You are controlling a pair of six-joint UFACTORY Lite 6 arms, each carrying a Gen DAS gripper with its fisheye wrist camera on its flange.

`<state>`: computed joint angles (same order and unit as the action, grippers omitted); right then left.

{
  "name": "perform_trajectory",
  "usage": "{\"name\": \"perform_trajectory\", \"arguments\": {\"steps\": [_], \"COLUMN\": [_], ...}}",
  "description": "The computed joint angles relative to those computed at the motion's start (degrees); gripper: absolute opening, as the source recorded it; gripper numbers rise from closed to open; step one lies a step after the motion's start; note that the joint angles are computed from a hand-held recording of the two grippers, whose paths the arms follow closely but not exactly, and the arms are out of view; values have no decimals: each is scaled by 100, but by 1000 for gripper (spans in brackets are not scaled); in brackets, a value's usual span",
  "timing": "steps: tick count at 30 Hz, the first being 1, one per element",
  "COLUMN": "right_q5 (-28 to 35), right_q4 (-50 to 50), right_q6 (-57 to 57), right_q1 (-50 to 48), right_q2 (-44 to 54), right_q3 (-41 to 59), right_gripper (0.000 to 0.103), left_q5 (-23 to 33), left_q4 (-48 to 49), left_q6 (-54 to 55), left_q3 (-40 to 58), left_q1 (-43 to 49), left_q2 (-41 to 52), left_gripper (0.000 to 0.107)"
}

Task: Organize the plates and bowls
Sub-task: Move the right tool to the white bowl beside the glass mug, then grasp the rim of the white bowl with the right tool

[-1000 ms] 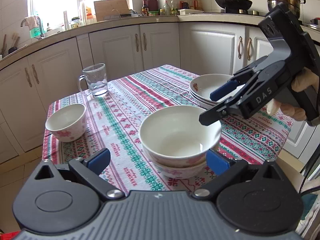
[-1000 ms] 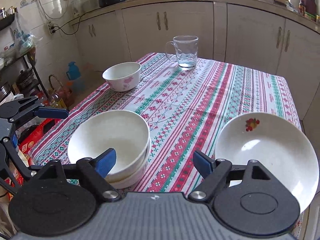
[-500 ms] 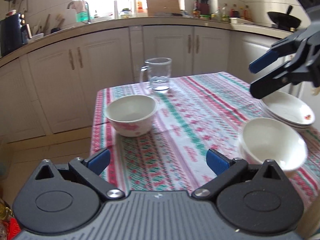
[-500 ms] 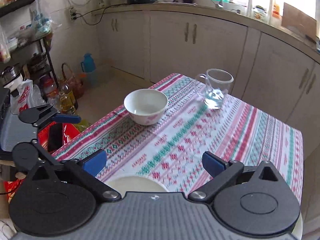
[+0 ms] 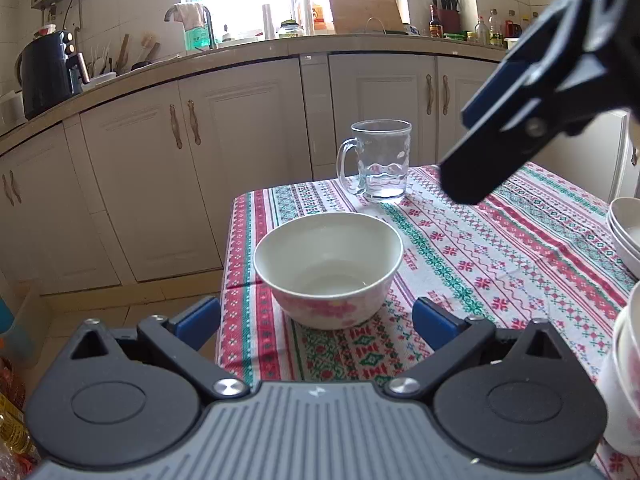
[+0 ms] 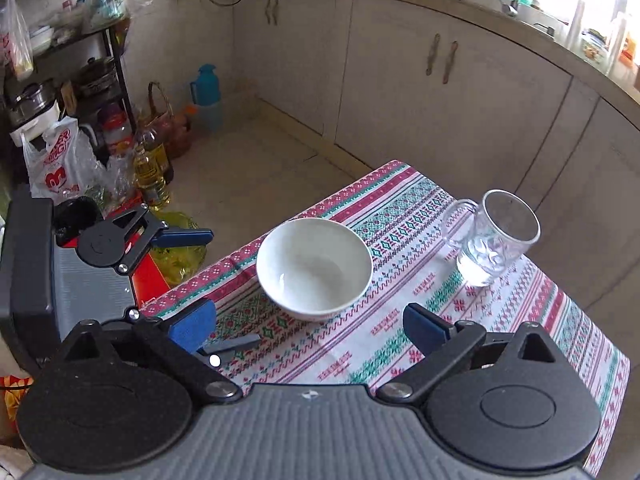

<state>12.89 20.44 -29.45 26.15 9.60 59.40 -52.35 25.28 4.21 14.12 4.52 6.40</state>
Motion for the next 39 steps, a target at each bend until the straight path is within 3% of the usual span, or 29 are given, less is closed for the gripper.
{"name": "perform_trajectory", "arguments": {"steps": [4, 7, 18, 33, 39], "right_q5": [159, 430, 1019, 1411, 1468], "right_q4": [377, 630, 1050, 1137, 1273], "right_q6": [-609, -956, -1321, -1320, -1451], "right_q1": [-158, -324, -614, -656, -646], "right_q2": [780, 1457, 3276, 4225, 4324], "right_q3": [697, 1369, 3226, 4321, 4439], "right_gripper": [99, 91, 79, 62, 61], "left_q5": [-121, -189, -295, -123, -122], "left_q4": [-233, -251, -327, 84, 249], "left_q6": [91, 94, 184, -289, -440], "left_q3": [379, 573, 1114, 1443, 1426], "left_q1": [-206, -278, -523, -334, -251], "left_q2": [560, 824, 1453, 1687, 1645], "left_gripper": [102, 101, 98, 92, 93]}}
